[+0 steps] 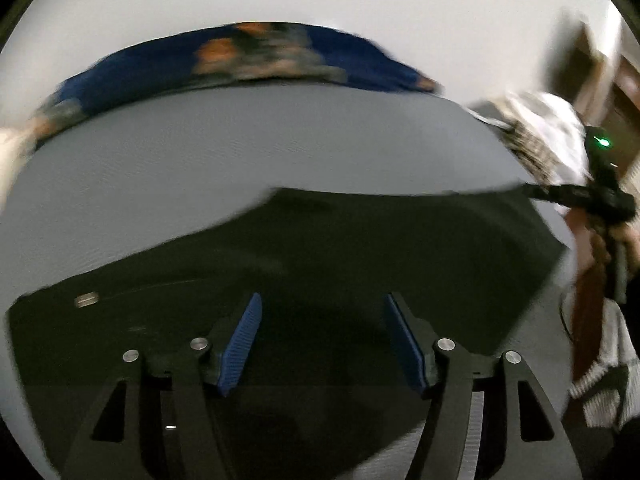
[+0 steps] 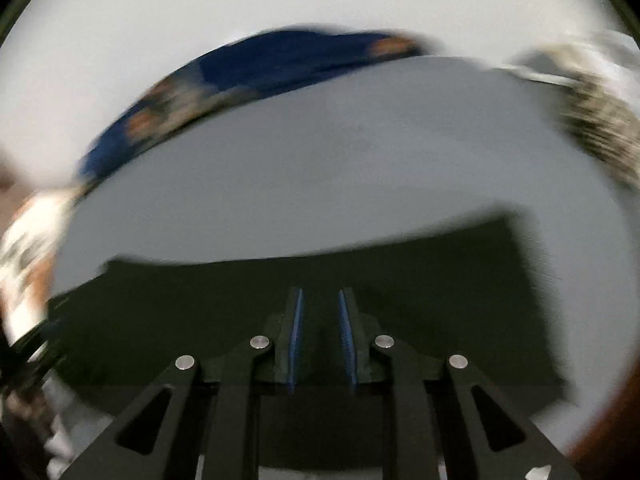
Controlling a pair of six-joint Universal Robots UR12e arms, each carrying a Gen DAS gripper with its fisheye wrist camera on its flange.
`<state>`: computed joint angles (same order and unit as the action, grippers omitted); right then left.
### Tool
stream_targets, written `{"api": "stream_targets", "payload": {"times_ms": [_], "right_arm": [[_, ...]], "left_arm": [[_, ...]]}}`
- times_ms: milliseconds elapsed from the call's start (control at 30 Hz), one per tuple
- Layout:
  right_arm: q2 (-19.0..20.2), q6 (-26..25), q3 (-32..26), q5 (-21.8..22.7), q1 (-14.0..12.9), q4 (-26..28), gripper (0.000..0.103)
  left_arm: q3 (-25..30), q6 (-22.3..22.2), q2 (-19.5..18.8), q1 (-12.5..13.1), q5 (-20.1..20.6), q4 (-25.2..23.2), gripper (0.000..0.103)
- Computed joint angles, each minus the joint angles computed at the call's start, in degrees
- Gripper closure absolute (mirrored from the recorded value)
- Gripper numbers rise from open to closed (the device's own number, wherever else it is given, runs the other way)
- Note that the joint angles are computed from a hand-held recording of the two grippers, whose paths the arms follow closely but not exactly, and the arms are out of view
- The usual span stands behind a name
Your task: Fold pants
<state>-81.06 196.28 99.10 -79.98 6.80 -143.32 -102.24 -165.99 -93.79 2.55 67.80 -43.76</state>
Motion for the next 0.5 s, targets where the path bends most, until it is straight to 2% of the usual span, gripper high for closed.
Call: {"api": "stream_targets", "payload": {"times_ms": [67,133,267,300,400,500], "right_arm": [[3.28,-3.86,-3.45,6.96,1.24,1.39,0.085],[7.85,-9.85,-9.21,14.79,2.80,6.25,0.085],[14.18,-19.57,-18.57,17.45,6.24,14.71,0.085],[16.24,-22.32,-21.81,18.42,7.10,18.19,0.085],[20.24,-26.28,-27.91,19.89,8.43,24.36,0.085],[23.09,-28.61,-32.15,19.47,9.55,28.16,0.085]], "left_arm": [[-0.91,-2.53,0.44,1.24,2.43,1.77,0.039],[-1.70,-3.66,0.91,2.23,4.40,2.21,0.039],[-3.59,-4.89,1.88,4.21,6.76,3.39,0.039],[-3.76,-5.31,1.93,4.48,7.12,3.17,0.039],[-3.99,-6.65,1.90,5.60,7.14,1.47,0.039],[-3.46,-6.71,1.30,5.67,6.47,0.16,0.039]]}}
